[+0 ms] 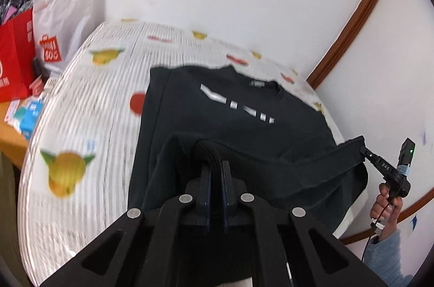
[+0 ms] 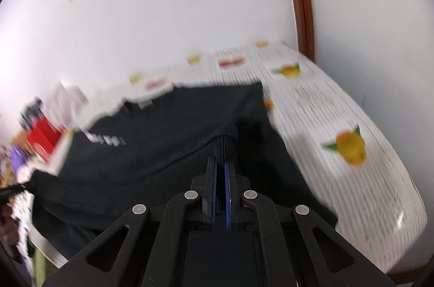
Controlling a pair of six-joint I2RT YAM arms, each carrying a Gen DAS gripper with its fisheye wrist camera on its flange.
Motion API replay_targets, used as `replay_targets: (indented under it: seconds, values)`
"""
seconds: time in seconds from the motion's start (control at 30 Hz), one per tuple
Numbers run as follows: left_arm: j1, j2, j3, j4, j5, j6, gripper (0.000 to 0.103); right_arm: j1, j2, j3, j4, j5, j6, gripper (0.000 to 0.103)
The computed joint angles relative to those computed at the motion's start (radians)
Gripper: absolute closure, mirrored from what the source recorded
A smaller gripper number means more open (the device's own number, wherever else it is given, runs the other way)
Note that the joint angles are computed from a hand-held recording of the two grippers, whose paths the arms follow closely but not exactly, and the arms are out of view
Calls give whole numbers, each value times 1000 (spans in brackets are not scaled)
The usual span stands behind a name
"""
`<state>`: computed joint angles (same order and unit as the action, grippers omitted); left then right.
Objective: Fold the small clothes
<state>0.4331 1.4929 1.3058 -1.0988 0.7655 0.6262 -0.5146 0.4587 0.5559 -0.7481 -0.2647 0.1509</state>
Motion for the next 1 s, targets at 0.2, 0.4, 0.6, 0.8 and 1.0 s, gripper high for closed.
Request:
replay_targets:
  seconds: [0.2,0.4,0.6,0.8,1.0]
  values:
    - [-82,49,80,92,-13,-121,97,51,165,99,142,33,57,98]
    - [-147,160,180,145,-30,-219,97,28,341,139,290,13,91,98]
    - [-218,257,228,196,-97,-276,97,51,543,142,416,61,111,98]
    - [-257,319,259,211,-147,-296,95,60,729,158,489,92,111,97]
    - [-263,324,285,179,-190,-259,78,14,731,179,447,49,95,92]
